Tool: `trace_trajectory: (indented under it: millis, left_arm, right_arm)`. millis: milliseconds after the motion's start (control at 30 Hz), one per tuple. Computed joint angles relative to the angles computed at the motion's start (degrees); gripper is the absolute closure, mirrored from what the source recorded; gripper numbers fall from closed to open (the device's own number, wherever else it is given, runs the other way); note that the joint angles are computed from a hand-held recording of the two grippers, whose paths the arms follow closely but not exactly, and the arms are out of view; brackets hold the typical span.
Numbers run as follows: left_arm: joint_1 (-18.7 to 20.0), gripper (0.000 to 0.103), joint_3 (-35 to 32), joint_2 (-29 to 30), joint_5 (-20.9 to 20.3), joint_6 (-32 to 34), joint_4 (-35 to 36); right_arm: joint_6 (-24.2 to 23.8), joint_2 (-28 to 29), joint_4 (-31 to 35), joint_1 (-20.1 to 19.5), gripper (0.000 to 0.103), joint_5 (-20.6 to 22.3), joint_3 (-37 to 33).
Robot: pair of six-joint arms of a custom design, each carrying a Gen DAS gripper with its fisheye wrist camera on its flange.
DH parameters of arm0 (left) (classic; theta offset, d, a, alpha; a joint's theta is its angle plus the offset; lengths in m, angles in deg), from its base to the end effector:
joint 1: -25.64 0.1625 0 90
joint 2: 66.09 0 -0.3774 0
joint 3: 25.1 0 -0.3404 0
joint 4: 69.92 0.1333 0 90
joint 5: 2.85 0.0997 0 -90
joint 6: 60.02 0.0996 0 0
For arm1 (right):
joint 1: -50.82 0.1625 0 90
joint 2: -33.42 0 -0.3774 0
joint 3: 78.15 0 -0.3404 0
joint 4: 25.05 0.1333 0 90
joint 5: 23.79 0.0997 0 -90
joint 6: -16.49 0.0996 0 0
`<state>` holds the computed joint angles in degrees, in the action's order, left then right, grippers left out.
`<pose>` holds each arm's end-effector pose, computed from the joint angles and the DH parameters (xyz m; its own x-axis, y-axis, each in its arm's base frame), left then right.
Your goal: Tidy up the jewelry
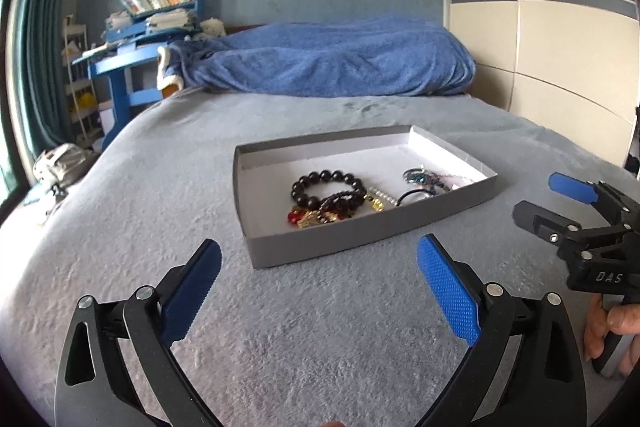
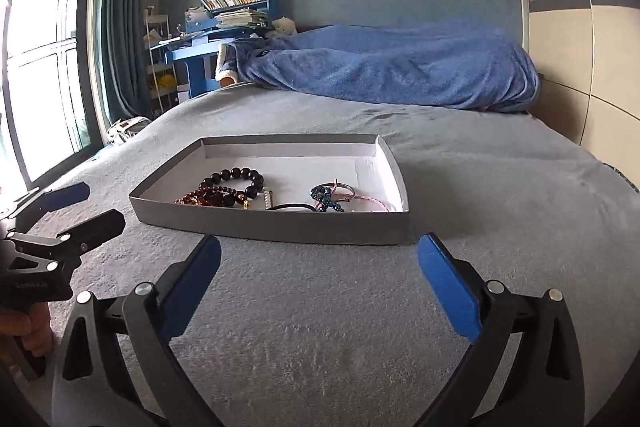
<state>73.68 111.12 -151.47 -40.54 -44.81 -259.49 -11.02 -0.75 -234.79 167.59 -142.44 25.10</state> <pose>-0.0809 -0.4072 0.3095 -0.7067 0.0964 -0.7009 0.6492 0.4821 -0.5883 0.3307 -0.4656 0.0782 -0.7112 -0.3184 0.6268 -0.6923 0.4723 -0.5456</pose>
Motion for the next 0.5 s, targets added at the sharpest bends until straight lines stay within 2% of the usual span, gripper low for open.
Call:
trace_trajectory:
  millis: [500]
  left_arm:
    - [1.0, 0.006, -0.4, 0.1, -1.4, -0.5, 0.5]
  right_arm:
    - [0.3, 0.2, 1.7, -0.2, 0.006, -0.4, -0.6]
